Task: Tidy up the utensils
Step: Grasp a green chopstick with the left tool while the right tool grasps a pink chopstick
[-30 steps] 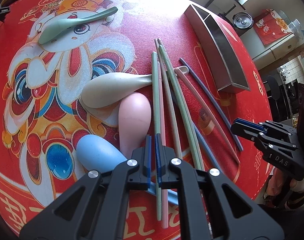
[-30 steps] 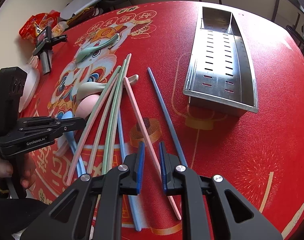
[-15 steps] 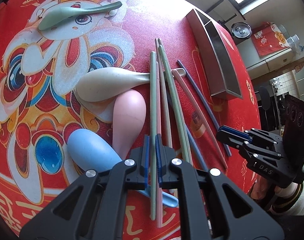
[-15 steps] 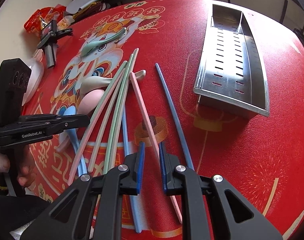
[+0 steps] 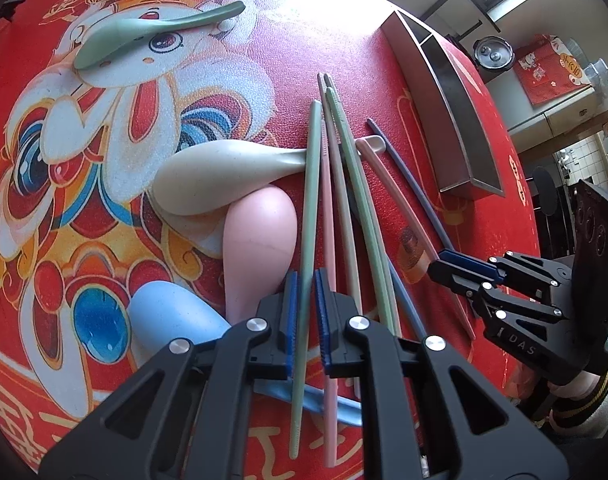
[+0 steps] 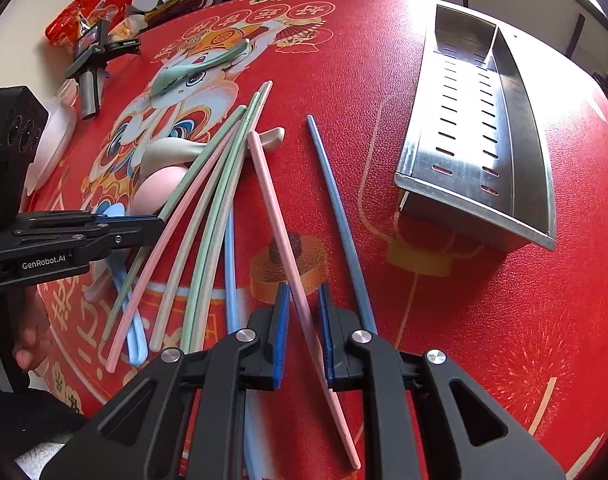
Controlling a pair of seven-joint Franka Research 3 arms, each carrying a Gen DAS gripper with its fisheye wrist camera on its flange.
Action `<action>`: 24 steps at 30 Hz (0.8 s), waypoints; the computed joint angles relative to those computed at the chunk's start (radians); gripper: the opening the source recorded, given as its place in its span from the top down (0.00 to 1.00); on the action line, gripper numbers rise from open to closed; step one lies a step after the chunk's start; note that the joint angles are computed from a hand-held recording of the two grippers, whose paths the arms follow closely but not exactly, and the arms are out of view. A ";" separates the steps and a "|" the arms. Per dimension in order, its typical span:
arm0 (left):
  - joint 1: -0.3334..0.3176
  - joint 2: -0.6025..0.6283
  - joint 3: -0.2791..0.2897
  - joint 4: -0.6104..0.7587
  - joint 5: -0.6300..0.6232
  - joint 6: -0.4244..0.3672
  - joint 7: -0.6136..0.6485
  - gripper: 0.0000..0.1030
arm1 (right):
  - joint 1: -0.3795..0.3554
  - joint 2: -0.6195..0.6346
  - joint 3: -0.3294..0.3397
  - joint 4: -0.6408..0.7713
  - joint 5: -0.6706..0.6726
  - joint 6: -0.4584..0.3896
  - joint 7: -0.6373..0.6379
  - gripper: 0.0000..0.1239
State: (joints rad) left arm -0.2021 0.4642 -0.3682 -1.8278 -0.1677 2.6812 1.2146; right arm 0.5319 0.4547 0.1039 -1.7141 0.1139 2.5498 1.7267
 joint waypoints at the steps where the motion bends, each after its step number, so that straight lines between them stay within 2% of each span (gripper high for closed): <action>1: -0.007 0.001 0.006 0.003 0.008 0.000 -0.007 0.88 | 0.000 0.002 0.000 0.001 0.000 0.004 0.001 0.88; 11: -0.035 -0.010 0.028 -0.007 0.071 -0.004 -0.061 0.89 | 0.000 -0.021 0.013 -0.033 0.024 0.007 0.003 0.93; 15: -0.017 -0.034 0.006 -0.059 0.037 0.046 -0.064 0.90 | -0.007 -0.042 0.023 -0.069 0.052 0.028 0.002 0.95; 18: -0.019 -0.063 0.015 -0.093 0.038 0.082 -0.091 0.90 | -0.019 -0.060 0.030 -0.097 0.085 0.054 0.000 0.95; 24: -0.007 -0.112 0.018 -0.112 0.048 0.095 -0.091 0.90 | -0.039 -0.102 0.043 -0.143 0.144 0.112 -0.020 0.95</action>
